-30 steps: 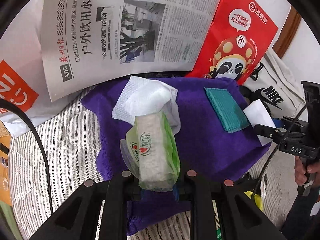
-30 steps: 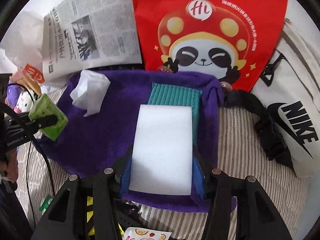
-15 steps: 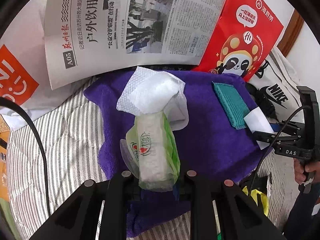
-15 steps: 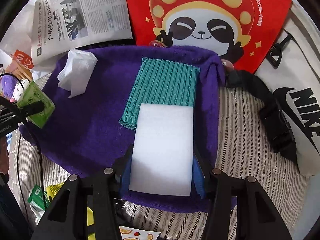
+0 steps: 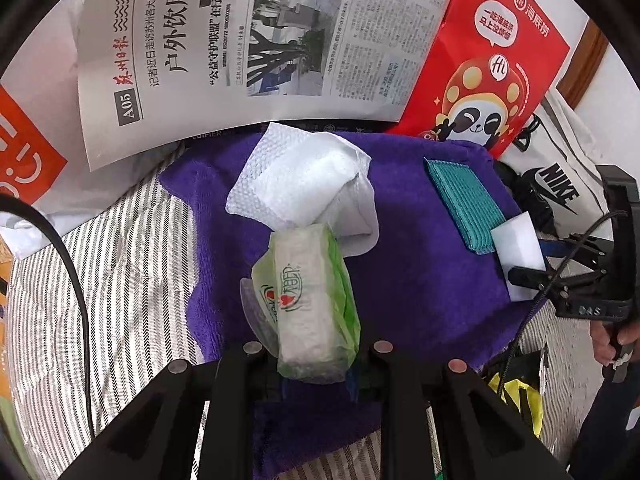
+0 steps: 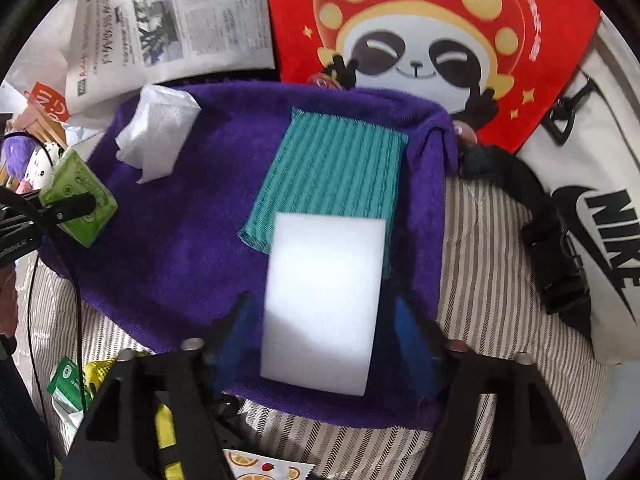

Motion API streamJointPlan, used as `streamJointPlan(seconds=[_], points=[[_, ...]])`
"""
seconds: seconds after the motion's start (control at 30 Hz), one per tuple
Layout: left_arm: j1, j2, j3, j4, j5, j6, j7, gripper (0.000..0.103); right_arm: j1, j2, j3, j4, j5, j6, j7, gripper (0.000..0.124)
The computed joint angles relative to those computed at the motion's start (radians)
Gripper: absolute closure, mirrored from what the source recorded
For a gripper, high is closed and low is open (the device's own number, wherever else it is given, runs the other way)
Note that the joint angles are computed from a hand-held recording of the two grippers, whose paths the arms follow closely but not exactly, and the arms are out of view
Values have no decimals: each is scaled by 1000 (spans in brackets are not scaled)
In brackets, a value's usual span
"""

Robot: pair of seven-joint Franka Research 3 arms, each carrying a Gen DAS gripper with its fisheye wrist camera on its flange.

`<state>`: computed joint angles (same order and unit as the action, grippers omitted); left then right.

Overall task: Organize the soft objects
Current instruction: 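Place the white sponge on the teal cloth with the right tool while the left carries the pack, then lower the green wet-wipe pack onto the purple towel and open the left tool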

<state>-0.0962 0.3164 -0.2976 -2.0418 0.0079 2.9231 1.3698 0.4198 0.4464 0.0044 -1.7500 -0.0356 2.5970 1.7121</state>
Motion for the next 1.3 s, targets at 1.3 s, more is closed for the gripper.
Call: streamJointPlan(seconds=[1.3], points=[[-113,-31,126,32,291,-49,-238,48,14,-113,-6,-94,-78,123,49,38]])
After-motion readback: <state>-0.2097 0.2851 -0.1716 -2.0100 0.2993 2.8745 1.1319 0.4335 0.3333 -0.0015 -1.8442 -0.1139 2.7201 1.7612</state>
